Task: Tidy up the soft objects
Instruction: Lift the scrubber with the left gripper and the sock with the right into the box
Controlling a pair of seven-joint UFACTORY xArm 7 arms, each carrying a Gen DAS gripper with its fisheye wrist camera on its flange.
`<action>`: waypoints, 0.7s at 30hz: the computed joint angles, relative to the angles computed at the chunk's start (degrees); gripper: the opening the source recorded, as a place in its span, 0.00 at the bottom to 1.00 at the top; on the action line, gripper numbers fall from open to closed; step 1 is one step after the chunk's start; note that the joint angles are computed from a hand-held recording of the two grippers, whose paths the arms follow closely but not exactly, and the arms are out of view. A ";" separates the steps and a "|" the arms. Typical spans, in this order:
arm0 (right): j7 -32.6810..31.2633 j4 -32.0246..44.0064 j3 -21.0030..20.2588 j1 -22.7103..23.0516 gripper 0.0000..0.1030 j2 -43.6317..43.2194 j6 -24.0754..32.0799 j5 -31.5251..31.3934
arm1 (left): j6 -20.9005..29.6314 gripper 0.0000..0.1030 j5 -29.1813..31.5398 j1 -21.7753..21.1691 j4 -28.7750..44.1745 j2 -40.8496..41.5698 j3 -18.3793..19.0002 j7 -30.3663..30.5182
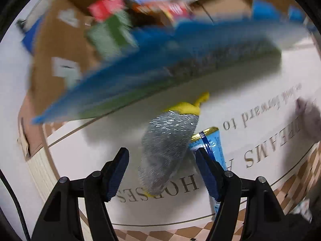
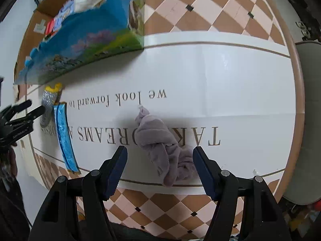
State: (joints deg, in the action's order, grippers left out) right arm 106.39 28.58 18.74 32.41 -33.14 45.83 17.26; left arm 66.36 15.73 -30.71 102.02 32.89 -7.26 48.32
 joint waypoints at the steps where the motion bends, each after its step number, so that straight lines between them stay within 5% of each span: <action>1: -0.63 -0.20 -0.26 0.29 0.68 0.39 -0.78 0.44 | 0.39 0.65 0.89 -0.49 0.59 1.03 0.30 0.03; 4: -2.65 -1.02 -1.07 1.14 0.68 2.45 -4.08 2.32 | 1.85 0.64 -1.61 0.50 2.77 2.99 -0.09 -0.07; 7: -2.99 -2.44 -1.23 1.64 0.68 3.74 -7.33 3.88 | 11.98 0.52 -5.36 0.82 13.91 8.92 0.62 -2.78; 8: -2.94 -2.66 -1.27 1.79 0.65 4.67 -8.24 4.34 | 12.30 0.52 -5.83 1.05 14.50 9.15 0.95 -3.75; 9: -2.77 -2.37 -1.34 1.85 0.50 5.58 -8.28 4.50 | 12.51 0.52 -6.09 1.42 14.70 9.14 1.33 -4.59; 12: -1.42 -1.56 -0.92 2.12 0.46 7.49 -9.26 5.05 | 14.89 0.52 -5.35 2.11 15.03 9.00 3.37 -9.48; 15: 0.00 -1.81 -0.41 3.58 0.45 8.52 -14.83 7.64 | 22.44 0.52 -5.43 4.42 19.35 11.78 5.19 -14.62; 18: 0.44 -2.08 -0.45 6.12 0.45 11.28 -23.70 10.83 | 20.69 0.51 -5.43 7.08 16.72 10.98 5.05 -16.17; 21: -0.60 0.08 -1.34 6.57 0.50 14.49 -23.47 10.10 | 18.20 0.56 -5.00 8.09 14.33 9.82 4.16 -15.15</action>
